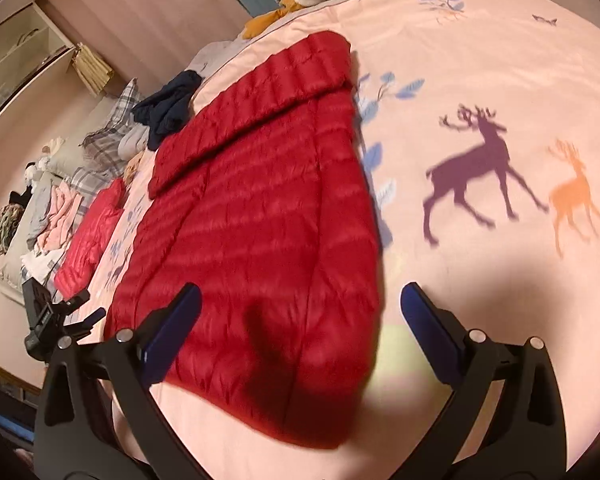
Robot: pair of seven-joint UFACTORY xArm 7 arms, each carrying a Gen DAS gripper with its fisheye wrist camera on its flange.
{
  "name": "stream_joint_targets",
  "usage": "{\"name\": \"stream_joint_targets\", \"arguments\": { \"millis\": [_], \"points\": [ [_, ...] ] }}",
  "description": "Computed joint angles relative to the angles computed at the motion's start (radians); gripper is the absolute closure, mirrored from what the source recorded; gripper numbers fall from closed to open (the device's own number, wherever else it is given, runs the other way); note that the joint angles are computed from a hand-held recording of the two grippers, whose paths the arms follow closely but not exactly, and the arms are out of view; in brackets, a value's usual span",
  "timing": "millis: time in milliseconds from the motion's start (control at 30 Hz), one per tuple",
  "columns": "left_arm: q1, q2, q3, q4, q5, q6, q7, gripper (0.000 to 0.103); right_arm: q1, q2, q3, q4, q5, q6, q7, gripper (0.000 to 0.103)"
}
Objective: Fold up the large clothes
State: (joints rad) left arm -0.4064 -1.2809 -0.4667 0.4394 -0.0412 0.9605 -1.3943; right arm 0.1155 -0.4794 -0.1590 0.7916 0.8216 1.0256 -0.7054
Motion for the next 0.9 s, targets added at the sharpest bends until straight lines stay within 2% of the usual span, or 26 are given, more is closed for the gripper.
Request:
{"name": "stream_joint_targets", "arguments": {
  "millis": [100,200,300,367,733,900],
  "points": [
    [-0.048,-0.034,-0.006,-0.073,-0.043,-0.130,-0.028,0.001,-0.004,0.003,-0.015,-0.012,0.006,0.058,0.014,0.002],
    [-0.081,-0.032,-0.015,-0.140,-0.081,-0.245,-0.083,0.001,-0.010,-0.020,-0.006,-0.040,0.012,0.044,0.000,0.002],
    [-0.081,-0.009,-0.024,-0.152,-0.057,-0.303,-0.110,0.001,-0.003,-0.019,-0.012,-0.043,0.029,0.058,-0.004,0.002],
    [-0.090,0.006,-0.007,-0.167,-0.047,-0.364,-0.114,0.001,0.000,-0.010,-0.008,-0.039,0.037,0.062,-0.010,0.002],
    [-0.081,0.146,0.065,-0.180,0.002,-0.570,-0.076,0.001,0.038,0.067,0.034,0.003,0.118,0.027,-0.029,0.002],
    [-0.065,0.192,0.058,-0.174,0.011,-0.623,-0.071,0.001,0.039,0.082,0.050,0.008,0.161,0.016,-0.036,0.002]
  ]
}}
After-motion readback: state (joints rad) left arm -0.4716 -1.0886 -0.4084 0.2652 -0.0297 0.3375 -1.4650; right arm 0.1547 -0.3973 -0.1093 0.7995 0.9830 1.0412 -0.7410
